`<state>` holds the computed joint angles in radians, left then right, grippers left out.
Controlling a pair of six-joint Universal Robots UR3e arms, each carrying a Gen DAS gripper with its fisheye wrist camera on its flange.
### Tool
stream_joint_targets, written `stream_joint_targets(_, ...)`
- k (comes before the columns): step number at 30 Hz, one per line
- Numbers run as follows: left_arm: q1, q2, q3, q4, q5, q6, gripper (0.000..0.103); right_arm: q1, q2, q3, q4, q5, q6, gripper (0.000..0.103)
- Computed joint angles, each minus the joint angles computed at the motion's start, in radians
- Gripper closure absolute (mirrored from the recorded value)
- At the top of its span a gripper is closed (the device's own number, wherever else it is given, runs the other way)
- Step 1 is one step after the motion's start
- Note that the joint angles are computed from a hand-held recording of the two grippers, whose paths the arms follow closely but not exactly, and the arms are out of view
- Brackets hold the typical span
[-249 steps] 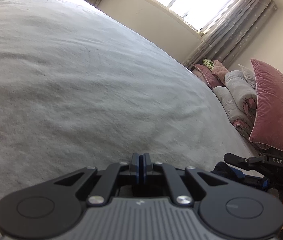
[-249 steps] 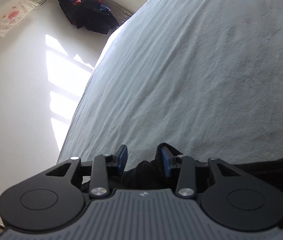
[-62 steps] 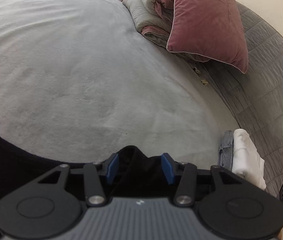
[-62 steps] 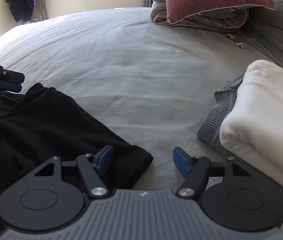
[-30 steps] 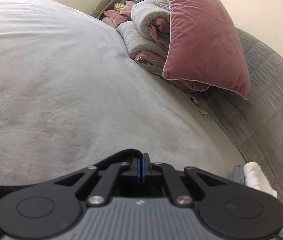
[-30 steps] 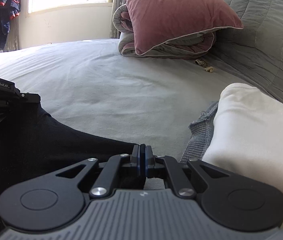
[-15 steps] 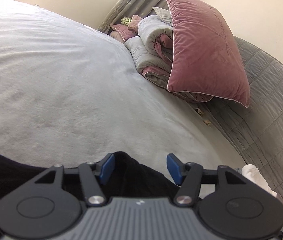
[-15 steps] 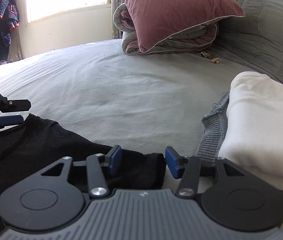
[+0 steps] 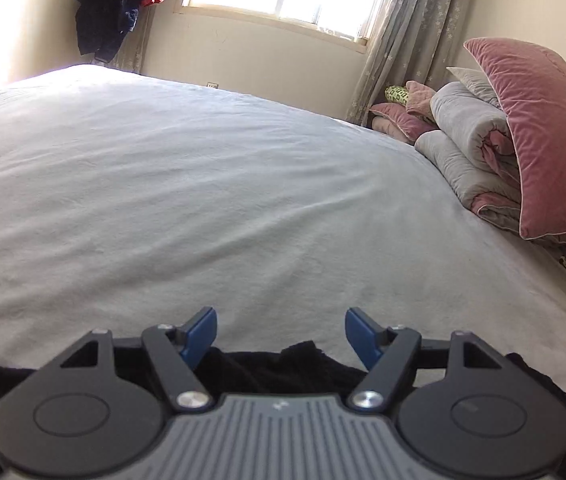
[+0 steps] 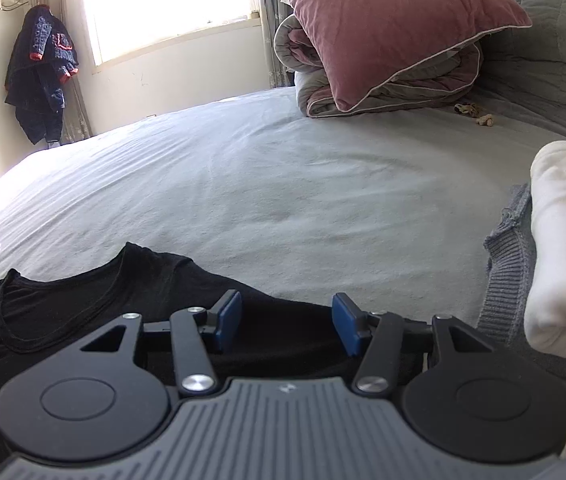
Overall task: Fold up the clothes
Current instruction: 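Open both grippers and press the garment's collar edge flat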
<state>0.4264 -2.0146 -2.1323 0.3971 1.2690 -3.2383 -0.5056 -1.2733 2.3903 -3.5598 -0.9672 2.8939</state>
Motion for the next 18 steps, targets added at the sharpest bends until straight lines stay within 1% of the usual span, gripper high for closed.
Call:
stream_joint_targets(1, 0.019, -0.028, -0.011, 0.041, -0.019, -0.005, 0.032, -0.006, 0.003, -0.001, 0.009, 0.034, -0.001, 0.048)
stream_joint_targets(2, 0.042, -0.059, -0.027, 0.087, -0.059, 0.005, 0.032, -0.007, 0.006, 0.002, 0.008, 0.061, -0.005, 0.048)
stream_joint_targets(4, 0.068, -0.094, -0.038, 0.118, -0.115, 0.05, 0.032, -0.01, 0.012, 0.006, 0.006, 0.112, -0.014, 0.048)
stream_joint_targets(6, 0.084, -0.102, -0.04, 0.124, -0.147, 0.071, 0.033, 0.019, 0.016, -0.002, -0.01, 0.104, -0.005, 0.048)
stream_joint_targets(9, 0.077, -0.095, -0.027, 0.1, -0.133, 0.067, 0.034, 0.083, 0.009, -0.018, -0.017, 0.054, 0.01, 0.048)
stream_joint_targets(10, 0.071, -0.07, -0.026, 0.064, -0.108, 0.08, 0.035, 0.109, 0.005, -0.03, -0.007, 0.032, 0.025, 0.048)
stream_joint_targets(12, 0.063, -0.024, -0.029, 0.017, -0.042, 0.084, 0.035, 0.161, -0.016, -0.068, 0.063, 0.016, 0.055, 0.048)
stream_joint_targets(15, 0.086, -0.007, -0.061, 0.039, 0.015, 0.067, 0.034, 0.237, -0.036, -0.132, 0.166, -0.004, 0.098, 0.048)
stream_joint_targets(16, 0.091, -0.014, -0.063, 0.039, 0.028, 0.063, 0.035, 0.267, -0.044, -0.163, 0.212, -0.01, 0.102, 0.048)
stream_joint_targets(18, 0.114, -0.018, -0.083, 0.059, 0.013, 0.073, 0.036, 0.333, -0.047, -0.235, 0.289, -0.027, 0.09, 0.048)
